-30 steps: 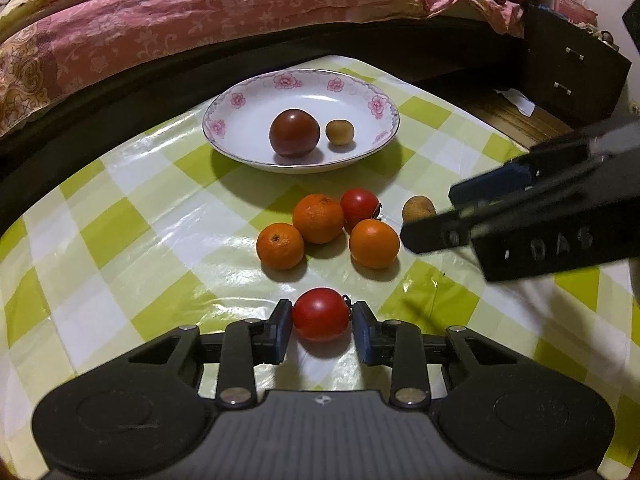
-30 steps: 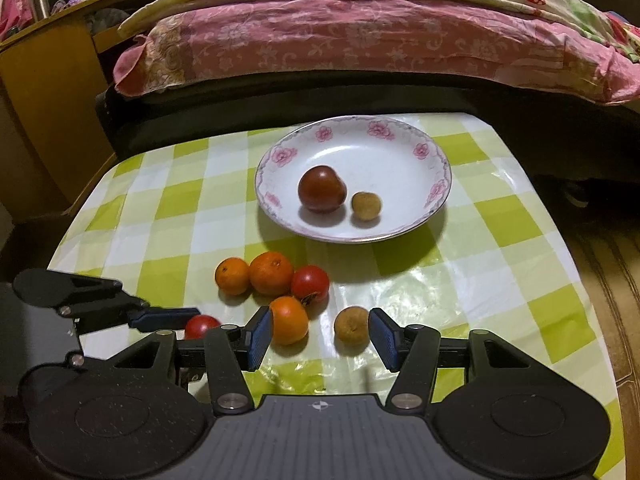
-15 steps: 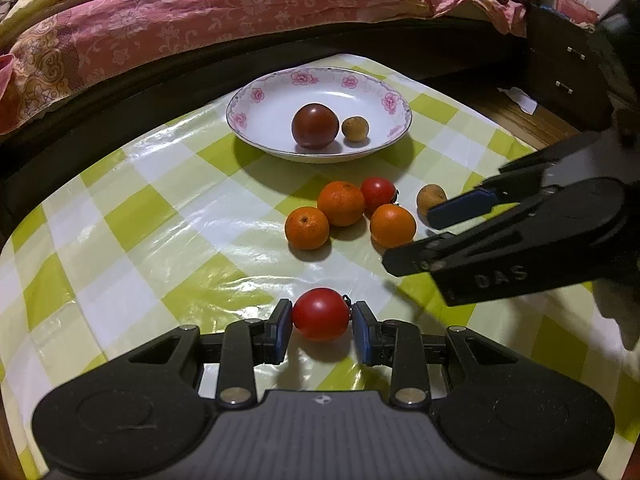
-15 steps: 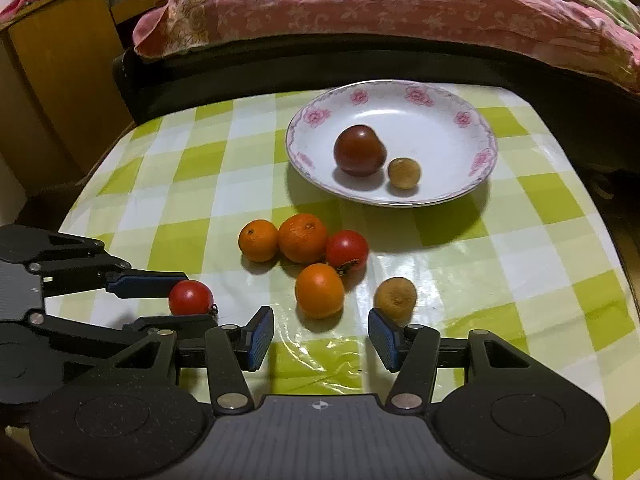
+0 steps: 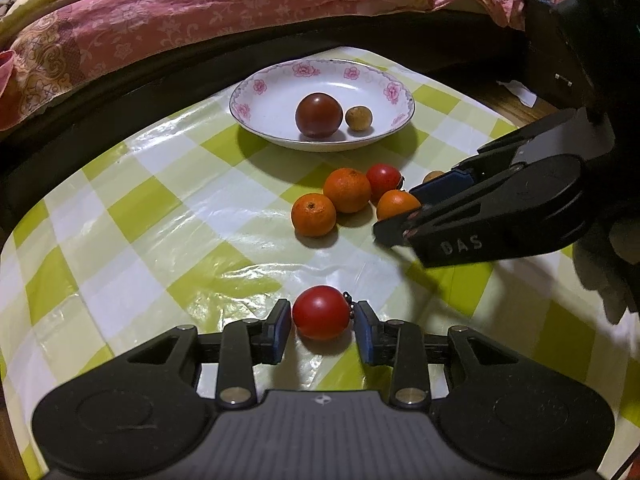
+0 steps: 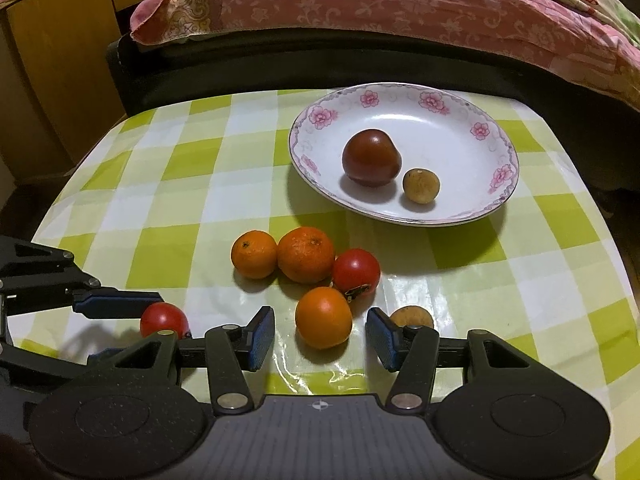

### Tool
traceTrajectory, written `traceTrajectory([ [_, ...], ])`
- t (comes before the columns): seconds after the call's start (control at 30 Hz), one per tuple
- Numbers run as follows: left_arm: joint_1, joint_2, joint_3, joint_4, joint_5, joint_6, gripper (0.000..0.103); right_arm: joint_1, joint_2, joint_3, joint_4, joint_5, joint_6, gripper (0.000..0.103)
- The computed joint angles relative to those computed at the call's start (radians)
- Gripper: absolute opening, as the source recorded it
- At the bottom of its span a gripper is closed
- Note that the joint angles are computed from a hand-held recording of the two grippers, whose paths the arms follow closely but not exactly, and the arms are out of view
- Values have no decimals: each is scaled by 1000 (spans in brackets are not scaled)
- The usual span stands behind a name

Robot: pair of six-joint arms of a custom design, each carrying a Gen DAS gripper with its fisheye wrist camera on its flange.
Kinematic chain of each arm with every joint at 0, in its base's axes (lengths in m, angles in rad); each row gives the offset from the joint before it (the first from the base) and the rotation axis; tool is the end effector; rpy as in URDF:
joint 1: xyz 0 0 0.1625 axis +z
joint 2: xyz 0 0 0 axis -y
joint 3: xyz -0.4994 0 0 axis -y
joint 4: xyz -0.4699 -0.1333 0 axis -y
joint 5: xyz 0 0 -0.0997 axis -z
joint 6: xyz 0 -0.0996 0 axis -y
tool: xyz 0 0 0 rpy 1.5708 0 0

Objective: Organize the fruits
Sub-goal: 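Grasp the red tomato with the left tool while the right tool grasps the orange tomato, then carry the red and orange tomatoes into the white plate and open both tools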

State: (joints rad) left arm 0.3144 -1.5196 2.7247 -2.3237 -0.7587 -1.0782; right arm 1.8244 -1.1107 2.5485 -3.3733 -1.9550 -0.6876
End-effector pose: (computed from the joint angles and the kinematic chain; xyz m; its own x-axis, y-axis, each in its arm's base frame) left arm -0.1773 -0.2738 0.1172 -0.7117 0.1107 -0.6937 0.4828 0.7944 -0.3685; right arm 0.1958 -0.3729 0.0935 -0.5707 -0.6537 0.4970 -0.7720 0.6334 -0.0534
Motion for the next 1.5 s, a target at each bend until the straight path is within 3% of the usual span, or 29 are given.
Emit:
traceTrajectory([
  [0.07, 2, 3, 1, -5, -3, 2, 42, 7, 7, -2, -13, -18, -8, 35],
  [0.2, 5, 10, 2, -17, 0, 4, 42, 2, -11, -6, 27, -10, 1, 27],
  [0.47, -8, 18, 0, -43, -2, 50, 38, -2, -52, 9, 74, -8, -13, 26],
  [0.73, -15, 34, 6, -57, -17, 66, 39, 4, -131, 22, 215, -21, -16, 27],
  [1.2, -3, 51, 6, -95, -11, 85, 45, 0, -121, 40, 155, -19, -28, 30],
  [1.5, -8, 50, -11, -64, -13, 75, 37, 2, -132, 46, 174, -40, -26, 26],
])
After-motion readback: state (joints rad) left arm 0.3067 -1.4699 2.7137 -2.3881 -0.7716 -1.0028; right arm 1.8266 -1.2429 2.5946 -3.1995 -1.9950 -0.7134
